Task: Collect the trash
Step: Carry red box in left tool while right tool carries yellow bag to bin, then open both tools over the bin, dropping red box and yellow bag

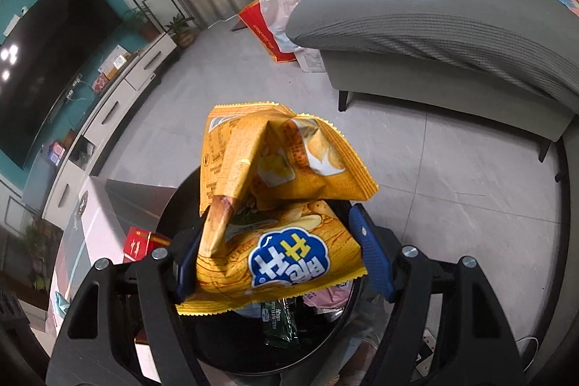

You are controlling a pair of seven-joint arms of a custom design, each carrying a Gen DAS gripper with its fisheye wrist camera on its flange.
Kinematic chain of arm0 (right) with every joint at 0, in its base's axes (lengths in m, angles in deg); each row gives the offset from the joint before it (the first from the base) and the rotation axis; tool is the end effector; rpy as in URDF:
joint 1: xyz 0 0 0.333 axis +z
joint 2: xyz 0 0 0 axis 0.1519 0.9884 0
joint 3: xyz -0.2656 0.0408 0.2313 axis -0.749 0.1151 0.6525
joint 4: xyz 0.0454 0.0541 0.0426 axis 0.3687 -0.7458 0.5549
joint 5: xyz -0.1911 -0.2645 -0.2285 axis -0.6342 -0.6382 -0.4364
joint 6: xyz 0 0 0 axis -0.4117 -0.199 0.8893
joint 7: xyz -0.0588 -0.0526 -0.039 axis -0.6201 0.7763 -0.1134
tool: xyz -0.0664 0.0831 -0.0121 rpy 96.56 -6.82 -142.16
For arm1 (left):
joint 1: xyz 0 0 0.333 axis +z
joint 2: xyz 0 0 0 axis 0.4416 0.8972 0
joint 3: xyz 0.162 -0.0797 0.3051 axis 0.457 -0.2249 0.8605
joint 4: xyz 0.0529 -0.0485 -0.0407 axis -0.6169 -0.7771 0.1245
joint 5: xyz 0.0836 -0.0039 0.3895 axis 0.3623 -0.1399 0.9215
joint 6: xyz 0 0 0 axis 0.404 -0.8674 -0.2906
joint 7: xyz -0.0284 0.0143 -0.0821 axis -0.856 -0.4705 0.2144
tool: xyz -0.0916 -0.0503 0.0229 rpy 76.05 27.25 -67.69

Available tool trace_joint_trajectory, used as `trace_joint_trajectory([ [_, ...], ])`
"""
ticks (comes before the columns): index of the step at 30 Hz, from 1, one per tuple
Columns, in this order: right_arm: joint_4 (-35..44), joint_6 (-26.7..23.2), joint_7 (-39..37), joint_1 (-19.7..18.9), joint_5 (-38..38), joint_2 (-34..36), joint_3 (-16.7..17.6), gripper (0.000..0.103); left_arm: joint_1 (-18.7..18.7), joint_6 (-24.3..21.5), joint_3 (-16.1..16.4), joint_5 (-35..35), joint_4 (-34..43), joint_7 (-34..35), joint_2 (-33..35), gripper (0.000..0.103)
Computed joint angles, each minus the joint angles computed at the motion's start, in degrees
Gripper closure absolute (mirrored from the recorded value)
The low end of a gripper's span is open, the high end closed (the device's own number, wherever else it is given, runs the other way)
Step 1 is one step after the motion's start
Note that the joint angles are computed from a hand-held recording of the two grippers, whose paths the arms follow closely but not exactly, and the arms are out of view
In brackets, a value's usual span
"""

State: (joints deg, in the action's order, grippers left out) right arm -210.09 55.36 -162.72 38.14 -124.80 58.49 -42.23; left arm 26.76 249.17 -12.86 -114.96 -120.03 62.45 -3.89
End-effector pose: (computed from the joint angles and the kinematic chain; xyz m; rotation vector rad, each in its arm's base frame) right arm 0.4660 0.3207 0.3486 -0.7449 2.4213 -0.5904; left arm 0.6215 -0.2364 0.3220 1.4693 -2.5349 1.0685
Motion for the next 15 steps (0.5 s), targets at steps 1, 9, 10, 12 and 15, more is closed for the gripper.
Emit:
trace_joint_trajectory([
  [1, -0.1, 0.4, -0.3, -0.3, 0.0, -0.1, -0.2, 0.03, 0.0, -0.6, 0.1, 0.3, 0.4, -0.3, 0.3, 0.037],
  [9, 0.6, -0.3, -4.6, -0.3, 3.9, 0.2, -0.1, 0.019, -0.1, -0.5, -0.5, 2.0, 1.1, -2.4, 1.2, 0.018],
  [10, 0.7, -0.9, -4.4, 0.0, 3.6, 0.0, -0.1, 0.018, 0.5, 0.4, -1.1, 1.1, 0.6, -1.3, 0.7, 0.018],
  [12, 0.7, -1.1, -3.4, 0.2, 2.7, -0.2, -0.2, 0.014, 0.9, 1.5, -1.3, 0.5, -0.3, -0.4, -0.4, 0.013],
  [15, 1.4, -0.7, -2.2, 0.4, 0.6, 0.0, 0.0, 0.008, 3.5, 3.5, -2.6, -3.5, -2.1, 3.2, -2.9, 0.008],
])
